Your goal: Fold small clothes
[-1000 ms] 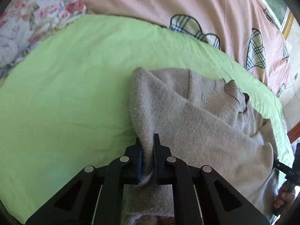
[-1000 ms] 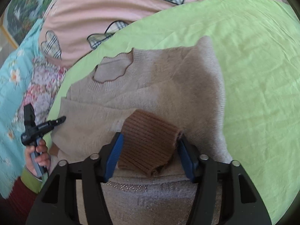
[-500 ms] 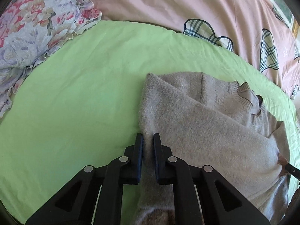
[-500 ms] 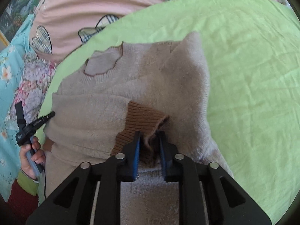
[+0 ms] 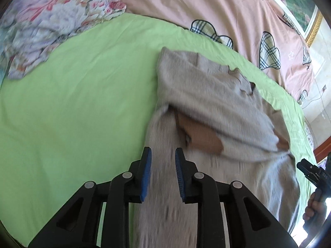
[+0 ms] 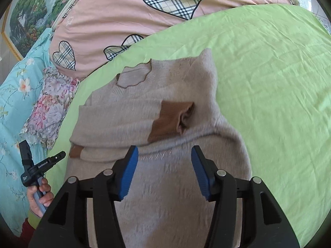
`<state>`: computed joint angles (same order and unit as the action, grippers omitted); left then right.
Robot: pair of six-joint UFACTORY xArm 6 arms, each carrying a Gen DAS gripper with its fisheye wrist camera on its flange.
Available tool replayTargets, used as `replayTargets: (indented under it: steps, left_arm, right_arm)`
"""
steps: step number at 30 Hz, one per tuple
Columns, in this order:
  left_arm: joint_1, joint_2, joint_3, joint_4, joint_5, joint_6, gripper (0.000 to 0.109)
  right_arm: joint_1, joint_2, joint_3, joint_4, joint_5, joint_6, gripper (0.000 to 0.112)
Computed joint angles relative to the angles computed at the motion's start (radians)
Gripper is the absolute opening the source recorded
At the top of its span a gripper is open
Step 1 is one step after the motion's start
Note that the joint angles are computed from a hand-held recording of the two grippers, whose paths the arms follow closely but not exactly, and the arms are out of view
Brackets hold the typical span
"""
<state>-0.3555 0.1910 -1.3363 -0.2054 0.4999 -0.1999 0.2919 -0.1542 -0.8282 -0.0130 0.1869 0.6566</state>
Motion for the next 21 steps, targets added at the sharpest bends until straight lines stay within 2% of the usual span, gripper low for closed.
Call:
replayTargets:
  steps: [3,10,18,21]
  left_arm:
    - [-0.006,-0.102,0.132,-0.019,-0.014,0.011,0.032]
    - [-0.007,-0.305,0.369,-0.055,-0.035,0.023,0.035]
    - [-0.013,-0.426,0.484,-0.088,-0.003,0.106,0.045]
    - [-0.016,-0.465,0.517,-0.133,0.03,0.168,0.047]
  right_arm:
    - [0.02,-0.045,0.053,-0.035,-0.002,0.051,0.056]
    - [0.035,-0.164,0.179,-0.157,-0.006,0.209,0.057]
    - [0.062,-0.315,0.314,-0.223,0.02,0.296,0.058]
    - [0.078,-0.387,0.386,-0.147,-0.011,0.241,0.058]
